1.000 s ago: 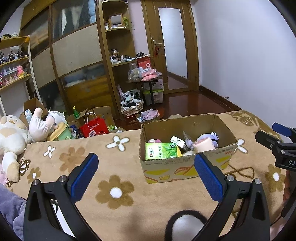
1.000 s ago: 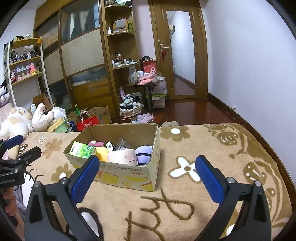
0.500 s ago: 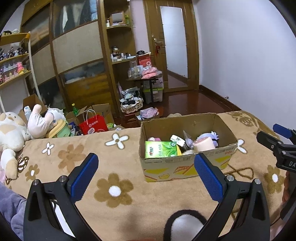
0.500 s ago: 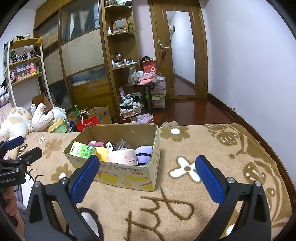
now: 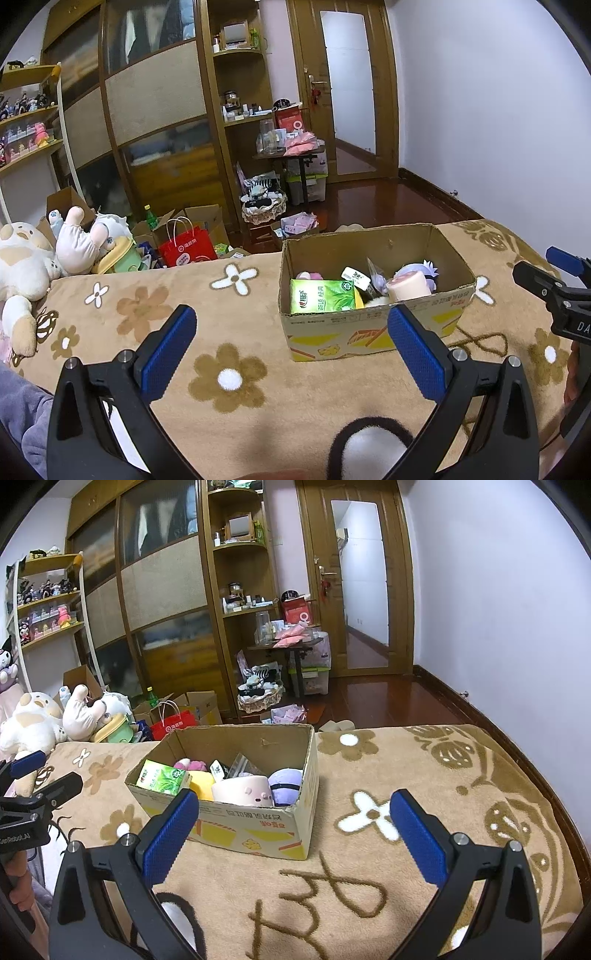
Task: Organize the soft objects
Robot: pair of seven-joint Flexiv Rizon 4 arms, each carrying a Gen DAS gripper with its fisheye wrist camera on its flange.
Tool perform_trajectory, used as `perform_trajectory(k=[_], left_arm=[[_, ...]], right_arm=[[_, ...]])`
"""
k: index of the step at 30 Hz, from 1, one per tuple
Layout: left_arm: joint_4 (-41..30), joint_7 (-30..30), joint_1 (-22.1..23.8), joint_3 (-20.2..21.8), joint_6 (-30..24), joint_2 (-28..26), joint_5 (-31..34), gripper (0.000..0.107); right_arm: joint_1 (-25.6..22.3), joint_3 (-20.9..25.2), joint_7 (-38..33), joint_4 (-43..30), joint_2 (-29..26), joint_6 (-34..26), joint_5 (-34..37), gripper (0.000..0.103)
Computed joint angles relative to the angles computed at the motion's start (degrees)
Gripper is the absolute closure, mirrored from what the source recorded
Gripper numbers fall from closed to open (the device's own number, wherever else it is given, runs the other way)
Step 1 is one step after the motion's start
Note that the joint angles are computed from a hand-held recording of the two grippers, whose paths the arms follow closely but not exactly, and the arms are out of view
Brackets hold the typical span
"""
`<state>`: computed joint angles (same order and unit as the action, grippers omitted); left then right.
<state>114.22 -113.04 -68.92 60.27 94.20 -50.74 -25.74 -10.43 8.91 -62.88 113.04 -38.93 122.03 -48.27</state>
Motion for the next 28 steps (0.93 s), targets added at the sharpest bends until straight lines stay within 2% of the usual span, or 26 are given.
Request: perform_trajectory(k=[17,28], left_arm=[[0.41,-0.41,0.01,-0.13,0.42,-0.11,0.05,0.005],[1.43,0.95,-2.15,1.54,1.64,-1.79,-2.63,0.005]], right_arm=[[0.01,-0.06,0.08,-0.03,0.06,-0.10,-0.13,0.000],[0.16,-0.20,-0.46,0.21,0.20,-0.21,0.35,0.000]])
